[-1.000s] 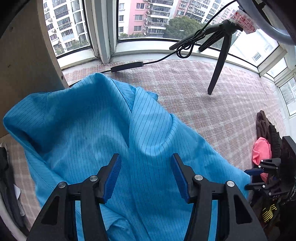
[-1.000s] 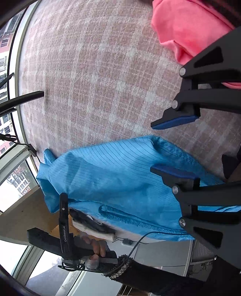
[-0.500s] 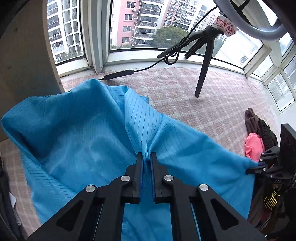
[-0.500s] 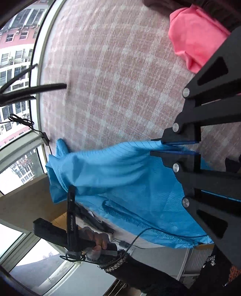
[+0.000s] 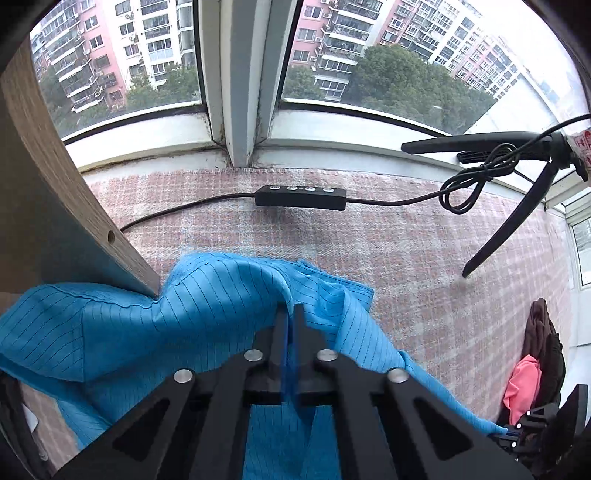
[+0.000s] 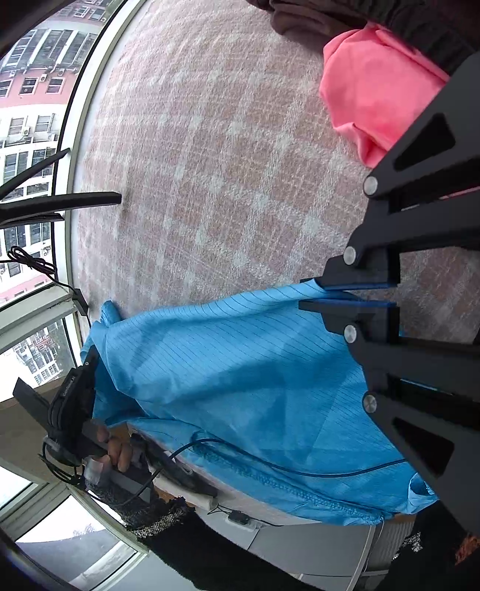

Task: Fold clothes

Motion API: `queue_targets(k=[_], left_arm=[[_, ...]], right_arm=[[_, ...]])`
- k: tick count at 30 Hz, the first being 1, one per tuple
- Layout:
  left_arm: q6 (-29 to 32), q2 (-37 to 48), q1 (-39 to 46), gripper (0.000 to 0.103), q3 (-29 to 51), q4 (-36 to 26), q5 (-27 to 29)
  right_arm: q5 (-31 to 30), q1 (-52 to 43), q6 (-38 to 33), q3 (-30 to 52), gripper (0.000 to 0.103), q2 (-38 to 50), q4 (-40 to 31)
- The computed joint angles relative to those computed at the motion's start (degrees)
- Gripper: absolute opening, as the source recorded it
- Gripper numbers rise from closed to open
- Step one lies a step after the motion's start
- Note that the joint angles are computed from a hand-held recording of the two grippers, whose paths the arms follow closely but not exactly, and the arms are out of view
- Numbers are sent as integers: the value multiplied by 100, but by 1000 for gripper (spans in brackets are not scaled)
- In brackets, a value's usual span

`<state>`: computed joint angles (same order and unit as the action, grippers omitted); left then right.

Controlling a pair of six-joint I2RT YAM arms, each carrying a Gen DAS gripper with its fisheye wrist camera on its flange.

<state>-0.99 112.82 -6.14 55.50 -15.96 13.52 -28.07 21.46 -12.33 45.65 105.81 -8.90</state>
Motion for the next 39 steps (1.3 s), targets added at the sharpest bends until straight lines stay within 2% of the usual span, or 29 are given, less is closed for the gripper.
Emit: queue_targets(k=[2, 4, 7, 10, 12, 14, 18, 21, 22, 24, 25, 30, 32, 35, 37, 39], left_arm=[[-100, -625, 193, 1, -715, 712, 23], [-153, -893, 283, 3, -988, 1050, -448], [72, -622, 342, 13, -503, 241, -517], [270, -1105, 138, 22, -767, 252, -793], [360, -1377, 23, 34, -886, 259, -528], [488, -1215, -236, 44, -688, 96, -500], [491, -335, -577, 43, -31, -270, -434], [503, 197, -835, 42, 270, -403, -852], [486, 314, -866, 39, 318, -424, -897], [464, 366, -846, 10, 297, -385, -709], [488, 253, -848, 1, 198, -315, -627], [615, -831, -685, 0, -372, -6, -227], [428, -1048, -351, 0, -380, 227, -93], [36, -601, -188, 1, -110, 480, -274], [90, -192, -386, 4, 120, 393, -730], [263, -21, -476, 11, 224, 165, -863]], right_arm=[[-2, -63, 1, -53, 3, -43, 5], [112, -43, 43, -20, 3, 39, -52], [207, 64, 42, 49, 3, 130, -87], [144, 52, 42, 74, 3, 165, -80], [124, 43, 47, 87, 3, 207, -82], [133, 63, 62, 79, 3, 210, -66], [145, 81, 68, 30, 3, 156, -32], [126, 65, 78, 8, 3, 137, -18], [122, 64, 81, 1, 3, 130, -10], [111, 62, 85, -10, 3, 118, 19], [115, 61, 91, -20, 3, 106, 26], [209, -1, 149, -13, 3, 159, -16], [219, -62, 228, 80, 2, 343, -53], [198, -79, 296, 104, 2, 400, 5], [61, -140, 275, 222, 2, 526, -140], [-62, -253, 384, 285, 4, 611, -185]])
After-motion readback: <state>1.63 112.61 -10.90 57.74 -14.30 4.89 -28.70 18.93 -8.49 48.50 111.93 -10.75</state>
